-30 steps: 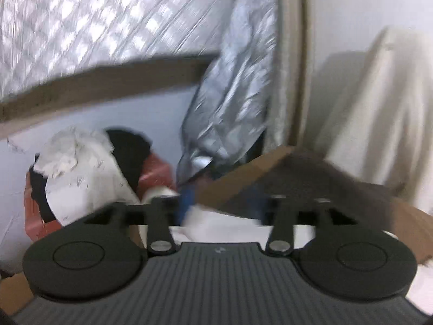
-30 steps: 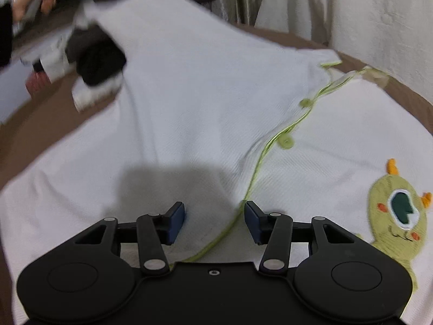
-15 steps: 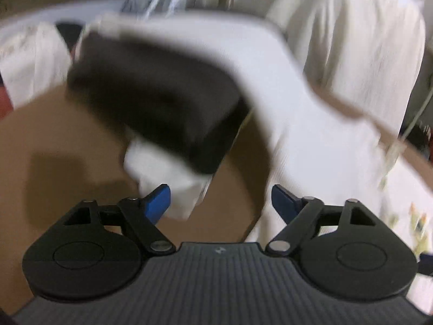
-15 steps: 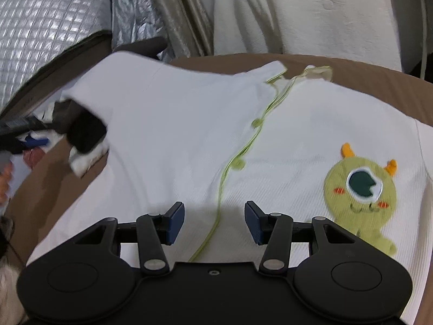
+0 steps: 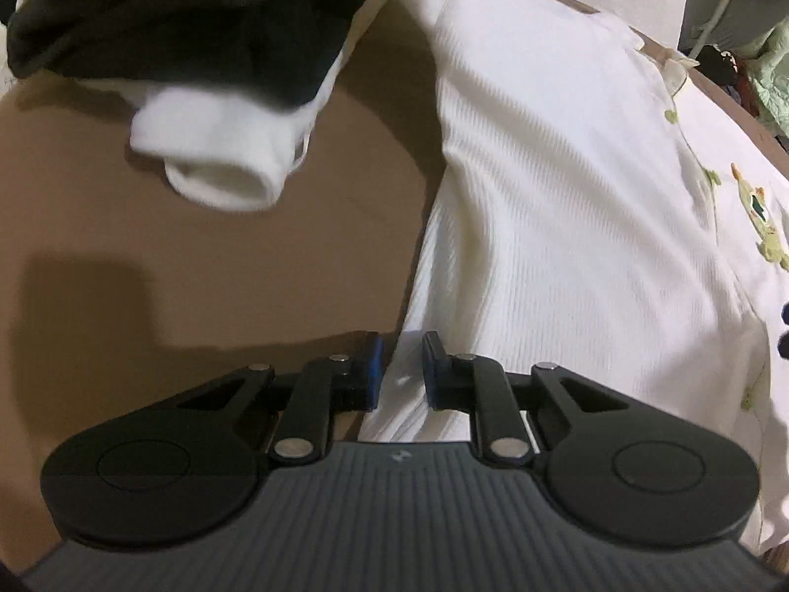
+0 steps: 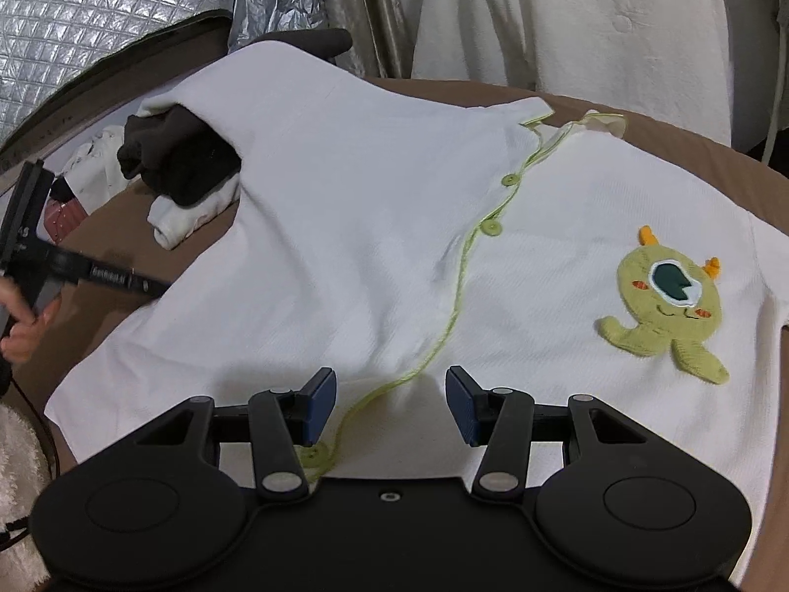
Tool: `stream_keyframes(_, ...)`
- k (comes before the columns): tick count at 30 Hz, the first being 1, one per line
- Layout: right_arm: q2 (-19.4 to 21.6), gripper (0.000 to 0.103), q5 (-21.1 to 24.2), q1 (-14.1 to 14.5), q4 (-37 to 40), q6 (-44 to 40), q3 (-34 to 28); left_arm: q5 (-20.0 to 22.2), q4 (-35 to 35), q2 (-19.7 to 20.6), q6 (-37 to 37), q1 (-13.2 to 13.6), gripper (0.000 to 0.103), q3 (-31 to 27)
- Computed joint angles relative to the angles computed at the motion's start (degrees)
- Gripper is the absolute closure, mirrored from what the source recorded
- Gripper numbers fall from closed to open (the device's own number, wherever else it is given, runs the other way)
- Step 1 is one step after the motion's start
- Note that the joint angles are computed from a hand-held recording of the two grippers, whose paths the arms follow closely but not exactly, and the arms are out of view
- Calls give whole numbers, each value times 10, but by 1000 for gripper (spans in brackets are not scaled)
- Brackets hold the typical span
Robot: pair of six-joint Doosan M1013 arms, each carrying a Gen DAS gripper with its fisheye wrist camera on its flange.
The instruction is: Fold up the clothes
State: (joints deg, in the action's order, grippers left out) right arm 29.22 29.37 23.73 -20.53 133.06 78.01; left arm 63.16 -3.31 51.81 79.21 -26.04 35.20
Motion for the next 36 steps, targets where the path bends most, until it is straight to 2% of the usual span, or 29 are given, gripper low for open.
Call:
stream_keyframes(4,21,48,-6,7,-7,5,-30,-11,-4,-7,-19,2,87,14)
stream_keyframes(8,52,48,8,20,16,-82,-81,-77,-20,-39,4,4,86,72)
stream_keyframes(11,86,49,60,34,22,-201,-137,-97,-51,-50,17,12,86,96)
stream_keyframes(14,127,47,116,50,-91,-234,-189,-106,-74,-51,23,17,86,98)
stream_keyframes(16,157,42,149,54,-153,-232,-230,-114,-82,-51,19,18,86,100)
stream_keyframes(18,181,43,174,46,-113,-270,-272,-125,-97,-52,28,20,86,104)
stream_keyframes(19,194,48,189,41,-85,-294,-295,-135,-105,-48,29,19,86,100)
stream_keyframes(21,204,95,201,33,-45,-303,-320,-184,-148,-56,43,25,86,121)
stream_keyframes(22,208,103,205,30,-28,-303,-330,-203,-166,-61,51,27,86,131)
stream_keyframes(24,194,103,173,27,-46,-243,-308,-239,-183,-72,66,29,86,152)
stream_keyframes(26,177,103,152,26,-86,-167,-281,-228,-177,-67,71,29,86,145)
stream_keyframes(28,167,103,155,24,-103,-131,-267,-199,-175,-58,79,28,86,127)
stream_keyframes(31,158,103,167,20,-109,-99,-253,-180,-167,-51,96,24,86,112)
stream_keyframes(36,163,103,188,12,-70,-85,-255,-182,-166,-55,137,19,86,115)
